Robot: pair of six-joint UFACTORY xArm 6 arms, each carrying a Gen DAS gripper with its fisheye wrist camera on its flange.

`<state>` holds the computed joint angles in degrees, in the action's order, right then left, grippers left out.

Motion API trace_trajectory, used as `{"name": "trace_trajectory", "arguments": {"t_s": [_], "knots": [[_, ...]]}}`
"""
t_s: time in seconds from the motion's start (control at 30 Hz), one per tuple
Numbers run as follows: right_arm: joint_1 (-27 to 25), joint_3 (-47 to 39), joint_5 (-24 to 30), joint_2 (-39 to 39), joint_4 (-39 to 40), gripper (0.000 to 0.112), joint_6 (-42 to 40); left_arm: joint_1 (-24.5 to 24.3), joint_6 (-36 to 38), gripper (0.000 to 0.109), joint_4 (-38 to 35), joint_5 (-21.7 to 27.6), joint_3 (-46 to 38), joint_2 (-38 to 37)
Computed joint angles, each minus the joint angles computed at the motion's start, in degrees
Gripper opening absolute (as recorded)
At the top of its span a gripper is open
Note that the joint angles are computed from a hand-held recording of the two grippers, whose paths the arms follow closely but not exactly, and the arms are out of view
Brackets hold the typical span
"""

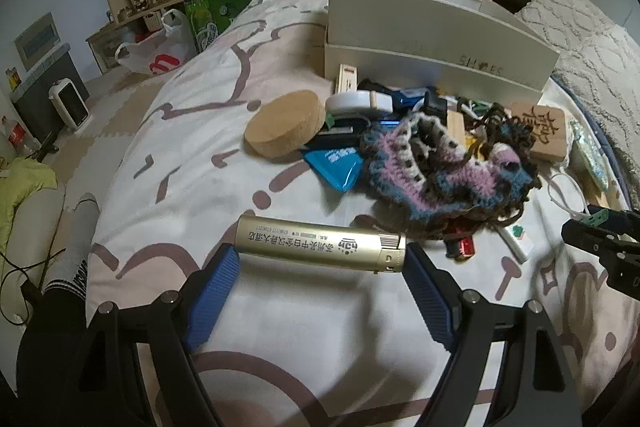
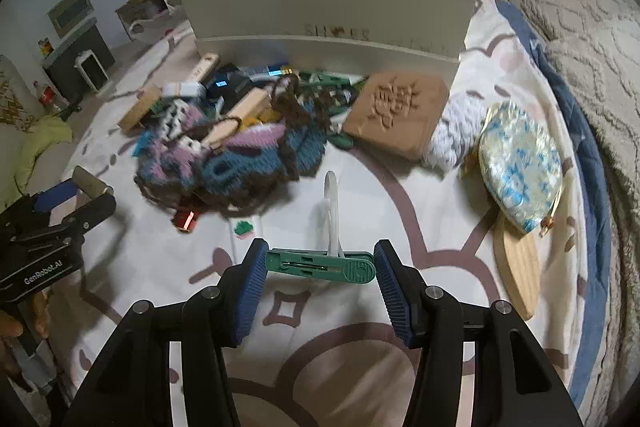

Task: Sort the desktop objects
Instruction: 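Lift the lighter with the left tool while the right tool carries the clothespin over the box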

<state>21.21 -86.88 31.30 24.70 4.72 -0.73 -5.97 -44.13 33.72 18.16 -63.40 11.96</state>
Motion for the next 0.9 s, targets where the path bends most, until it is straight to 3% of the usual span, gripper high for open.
{"name": "trace_trajectory", "arguments": {"t_s": [0.47,0.9], "knots": [[-0.23,-2.22,-4.2,-0.07,-8.42,0.055,7.25,-0.13,-2.3,0.083,5.64,-1.75,-1.82,-0.79],[-0.61,-9.72,-5.96,2.83,-12.13,0.055,9.58,0.03,5.5,0.083,-2.46,-3.07,-11.47,2.91]]}}
